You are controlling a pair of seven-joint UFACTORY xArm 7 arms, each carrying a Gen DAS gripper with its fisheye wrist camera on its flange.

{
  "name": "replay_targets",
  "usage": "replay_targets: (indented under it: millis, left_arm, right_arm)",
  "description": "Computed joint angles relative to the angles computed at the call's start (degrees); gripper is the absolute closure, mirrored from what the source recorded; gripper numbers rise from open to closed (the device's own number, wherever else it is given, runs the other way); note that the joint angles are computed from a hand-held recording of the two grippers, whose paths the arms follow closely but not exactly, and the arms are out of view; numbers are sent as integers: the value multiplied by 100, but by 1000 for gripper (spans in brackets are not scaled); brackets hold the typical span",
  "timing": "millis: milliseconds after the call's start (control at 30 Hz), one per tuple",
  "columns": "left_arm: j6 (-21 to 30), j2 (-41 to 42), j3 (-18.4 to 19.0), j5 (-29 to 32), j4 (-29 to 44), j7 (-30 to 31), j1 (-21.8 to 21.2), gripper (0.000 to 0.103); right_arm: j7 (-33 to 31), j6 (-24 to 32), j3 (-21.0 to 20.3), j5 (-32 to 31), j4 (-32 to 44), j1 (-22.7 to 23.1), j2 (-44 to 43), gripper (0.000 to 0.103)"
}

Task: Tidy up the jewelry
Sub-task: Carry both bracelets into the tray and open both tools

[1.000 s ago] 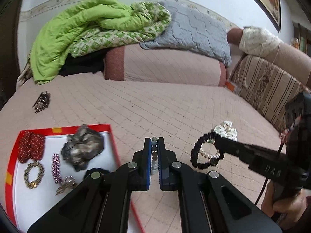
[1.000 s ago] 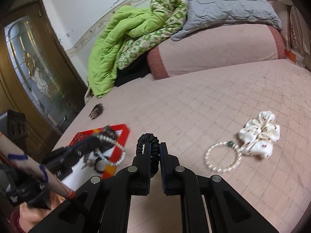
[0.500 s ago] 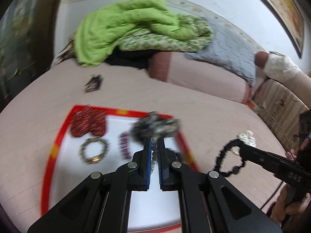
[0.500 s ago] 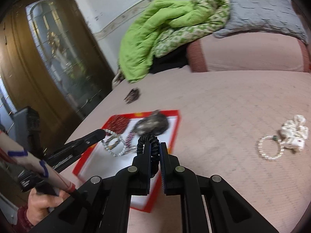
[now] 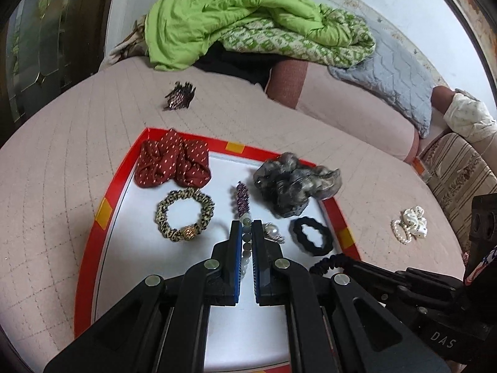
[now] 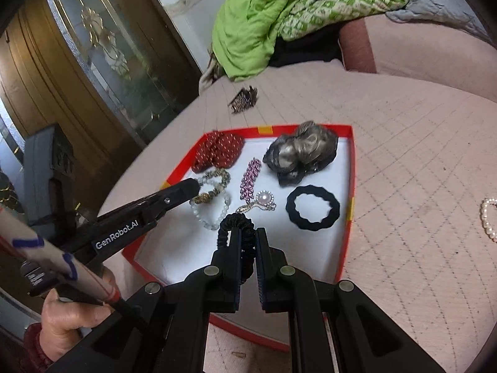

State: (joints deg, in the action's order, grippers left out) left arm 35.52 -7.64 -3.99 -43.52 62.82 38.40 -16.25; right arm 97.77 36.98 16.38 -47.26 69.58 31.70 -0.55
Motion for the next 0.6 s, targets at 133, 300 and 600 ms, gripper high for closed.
replay_targets:
  millis: [133,300,600]
  left_arm:
    - [-43,140,-23,301,74,-296,86,97]
    - [-109,210,-70,739,63,-638,165,97]
    - [-169,244,-98,943,64,-748,161,97]
  right_arm:
    - [-105,18,-58,177,38,-25,101,93]
    - [-210,119,-113,301,63,-13,153,93]
    - [-309,206,-176,440,88,-23,225,92]
